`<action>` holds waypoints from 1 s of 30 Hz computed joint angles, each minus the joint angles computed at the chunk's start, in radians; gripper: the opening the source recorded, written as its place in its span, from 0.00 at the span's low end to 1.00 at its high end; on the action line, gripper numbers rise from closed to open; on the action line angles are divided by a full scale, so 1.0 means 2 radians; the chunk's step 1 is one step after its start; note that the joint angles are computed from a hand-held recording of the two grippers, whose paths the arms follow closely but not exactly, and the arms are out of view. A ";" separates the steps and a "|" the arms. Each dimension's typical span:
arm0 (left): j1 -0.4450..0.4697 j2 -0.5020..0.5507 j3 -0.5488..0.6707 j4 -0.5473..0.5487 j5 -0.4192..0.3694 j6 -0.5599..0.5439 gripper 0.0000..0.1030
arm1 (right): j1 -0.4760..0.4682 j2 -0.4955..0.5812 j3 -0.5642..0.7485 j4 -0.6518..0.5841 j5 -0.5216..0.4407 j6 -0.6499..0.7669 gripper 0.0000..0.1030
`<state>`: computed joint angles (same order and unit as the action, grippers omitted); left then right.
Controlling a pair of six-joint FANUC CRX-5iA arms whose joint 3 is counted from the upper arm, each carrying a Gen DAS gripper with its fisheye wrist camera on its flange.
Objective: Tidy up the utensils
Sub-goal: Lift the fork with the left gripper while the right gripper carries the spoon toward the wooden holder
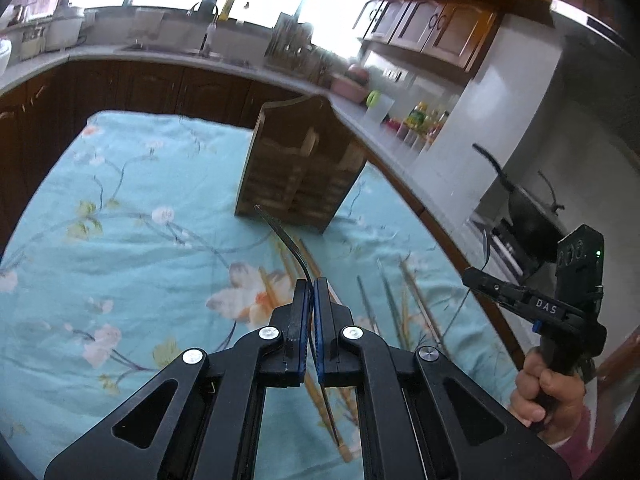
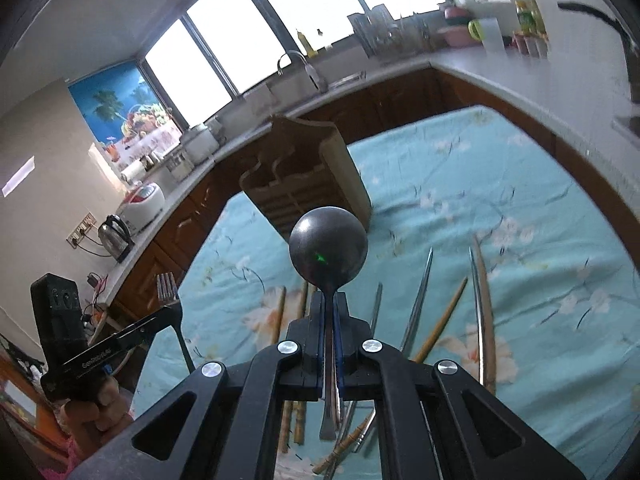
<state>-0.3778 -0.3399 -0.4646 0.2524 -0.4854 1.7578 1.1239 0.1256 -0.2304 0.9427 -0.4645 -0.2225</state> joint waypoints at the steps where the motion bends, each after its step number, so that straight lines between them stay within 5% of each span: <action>1: 0.000 -0.001 0.003 -0.005 0.001 0.003 0.02 | 0.000 0.000 -0.001 0.010 -0.001 -0.008 0.03; 17: 0.008 0.027 0.070 -0.092 0.043 0.077 0.02 | -0.034 0.023 0.030 0.068 0.013 -0.040 0.03; 22: 0.014 0.060 0.125 -0.147 0.048 0.120 0.02 | -0.054 0.048 0.074 0.075 0.017 -0.023 0.03; 30: 0.010 0.141 0.256 -0.300 0.031 0.267 0.02 | -0.090 0.109 0.176 0.095 0.009 -0.007 0.03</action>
<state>-0.3582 -0.0576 0.0471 -0.3474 -0.4228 2.2923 0.9430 0.3443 0.1208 1.1334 -0.4463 -0.2356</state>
